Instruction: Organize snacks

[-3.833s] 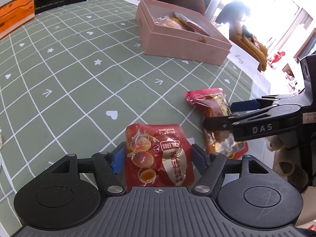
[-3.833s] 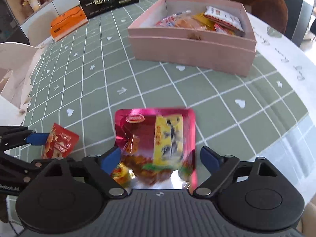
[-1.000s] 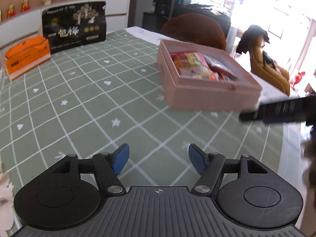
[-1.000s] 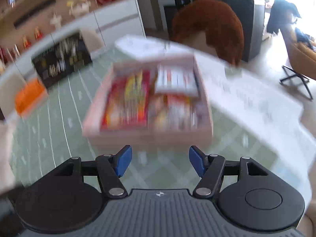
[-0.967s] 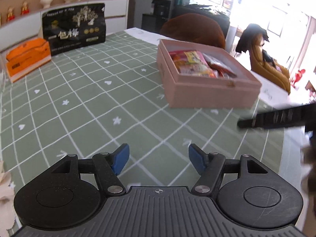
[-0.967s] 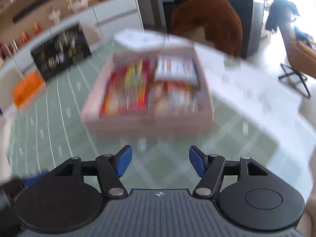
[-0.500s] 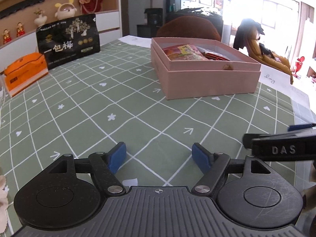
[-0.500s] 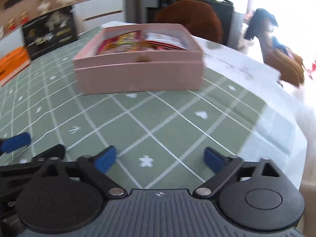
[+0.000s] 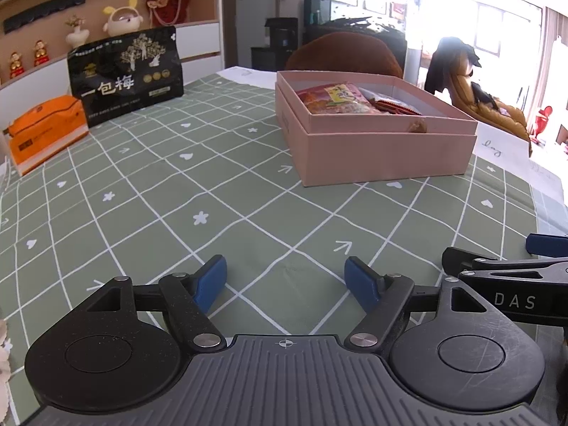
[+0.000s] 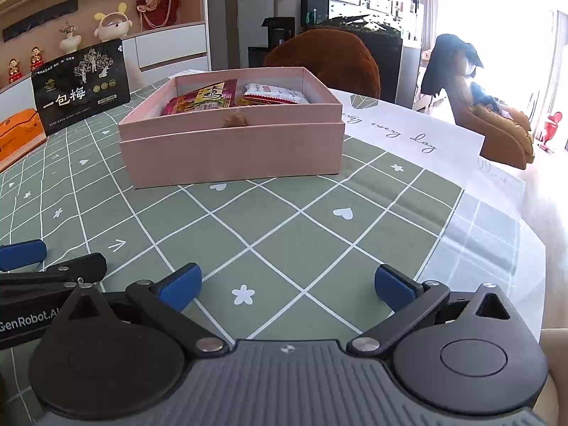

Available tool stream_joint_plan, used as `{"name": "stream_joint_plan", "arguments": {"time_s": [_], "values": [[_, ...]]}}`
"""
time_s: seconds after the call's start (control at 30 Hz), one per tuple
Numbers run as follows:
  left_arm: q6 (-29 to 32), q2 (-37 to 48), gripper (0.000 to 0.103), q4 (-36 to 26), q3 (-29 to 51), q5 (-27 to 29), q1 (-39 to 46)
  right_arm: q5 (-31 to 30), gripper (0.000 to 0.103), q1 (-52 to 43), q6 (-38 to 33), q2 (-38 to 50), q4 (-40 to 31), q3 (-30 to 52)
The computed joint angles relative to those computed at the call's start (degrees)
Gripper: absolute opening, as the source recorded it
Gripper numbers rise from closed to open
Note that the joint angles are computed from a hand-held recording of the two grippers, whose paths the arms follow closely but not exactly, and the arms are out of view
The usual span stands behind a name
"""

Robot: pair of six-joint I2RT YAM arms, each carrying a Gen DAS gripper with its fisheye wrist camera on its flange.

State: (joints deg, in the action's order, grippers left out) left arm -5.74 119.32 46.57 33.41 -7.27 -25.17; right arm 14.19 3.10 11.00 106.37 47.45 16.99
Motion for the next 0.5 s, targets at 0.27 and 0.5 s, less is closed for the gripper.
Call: {"name": "stream_joint_plan", "arguments": {"time_s": [0.27,0.5], "values": [[0.05,0.02,0.080,0.06,-0.02,0.01,0.02,0.02,0.103,0.02,-0.02,0.07,0.03,0.04],[0.08,0.06,0.080,0.25,-0.10,0.03,0.04,-0.03,0.103,-0.03,-0.04,0.06,0.02,0.04]]}}
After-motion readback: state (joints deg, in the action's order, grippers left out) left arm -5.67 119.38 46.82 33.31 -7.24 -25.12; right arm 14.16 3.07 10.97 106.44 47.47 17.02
